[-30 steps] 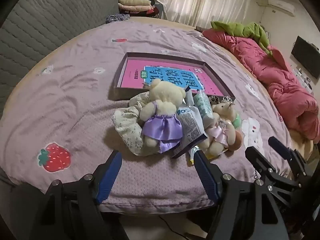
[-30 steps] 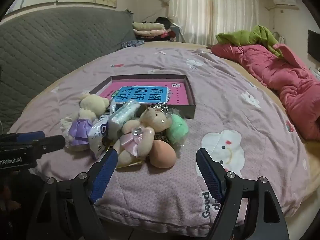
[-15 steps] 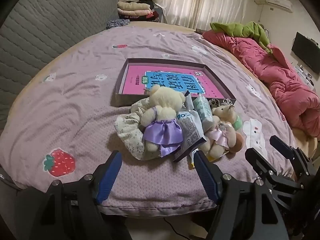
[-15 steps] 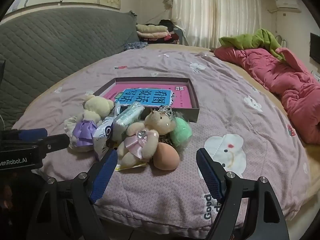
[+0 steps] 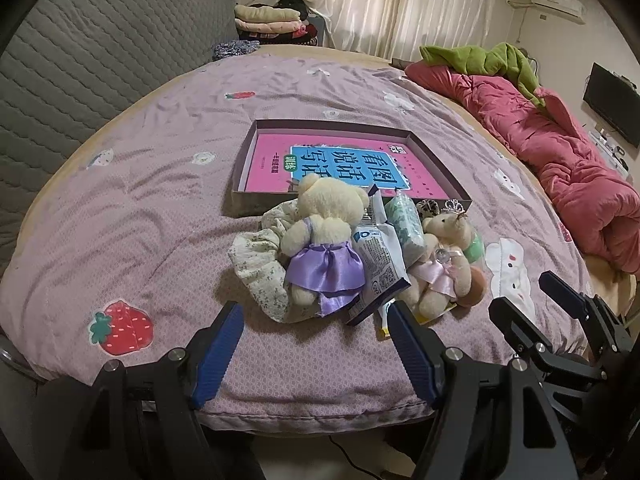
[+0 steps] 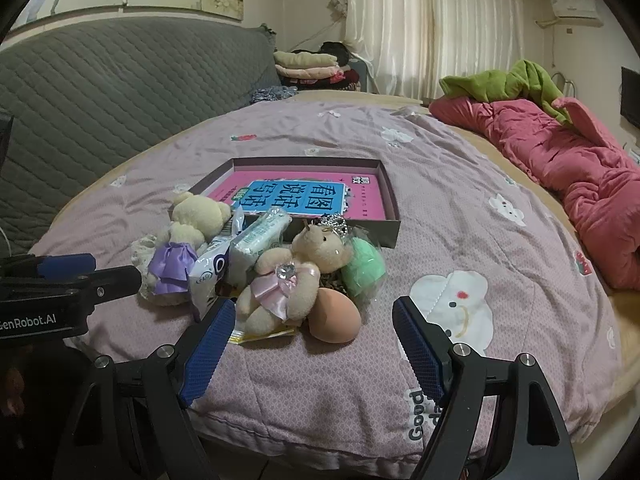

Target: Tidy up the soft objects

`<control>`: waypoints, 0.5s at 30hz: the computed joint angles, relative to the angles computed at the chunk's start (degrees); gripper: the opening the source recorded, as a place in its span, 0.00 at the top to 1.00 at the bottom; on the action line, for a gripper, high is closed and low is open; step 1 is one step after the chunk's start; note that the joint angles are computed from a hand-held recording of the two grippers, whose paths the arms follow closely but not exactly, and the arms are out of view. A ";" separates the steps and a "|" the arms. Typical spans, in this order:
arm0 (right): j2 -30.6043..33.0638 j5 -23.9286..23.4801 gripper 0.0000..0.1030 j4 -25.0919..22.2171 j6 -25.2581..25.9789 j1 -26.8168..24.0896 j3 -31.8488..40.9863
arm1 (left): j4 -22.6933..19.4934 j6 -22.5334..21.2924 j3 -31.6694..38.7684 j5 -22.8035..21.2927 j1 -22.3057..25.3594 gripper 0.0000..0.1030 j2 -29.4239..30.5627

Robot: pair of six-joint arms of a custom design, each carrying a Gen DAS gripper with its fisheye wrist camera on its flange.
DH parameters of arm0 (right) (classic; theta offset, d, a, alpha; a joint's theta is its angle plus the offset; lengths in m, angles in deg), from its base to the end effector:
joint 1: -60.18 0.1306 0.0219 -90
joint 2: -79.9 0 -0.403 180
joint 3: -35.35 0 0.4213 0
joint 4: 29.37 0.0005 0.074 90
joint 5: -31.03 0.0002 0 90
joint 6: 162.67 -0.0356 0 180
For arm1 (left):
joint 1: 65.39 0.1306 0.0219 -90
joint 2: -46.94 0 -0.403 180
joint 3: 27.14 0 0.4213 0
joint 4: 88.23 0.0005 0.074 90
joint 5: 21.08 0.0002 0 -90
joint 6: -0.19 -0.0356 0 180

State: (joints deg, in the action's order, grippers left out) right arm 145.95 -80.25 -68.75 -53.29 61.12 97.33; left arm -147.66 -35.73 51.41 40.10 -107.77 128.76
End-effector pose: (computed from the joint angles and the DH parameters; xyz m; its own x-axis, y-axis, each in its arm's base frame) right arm 0.3560 0.0183 0.3951 -0.5562 -0.3184 -0.7677 -0.4911 0.8711 -0.0055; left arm 0.3313 -0.2797 0.4119 -0.7311 -0.2934 -0.6160 -0.2809 0.9522 -0.1201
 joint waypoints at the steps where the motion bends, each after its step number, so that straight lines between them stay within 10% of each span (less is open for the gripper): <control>1: -0.01 -0.01 0.21 0.05 -0.03 -0.02 -0.02 | -0.05 -0.12 0.02 0.01 0.00 0.28 0.00; 15: -0.18 -0.03 0.21 0.23 -0.20 0.08 -0.10 | -0.50 -0.06 0.20 -0.08 0.18 0.28 0.03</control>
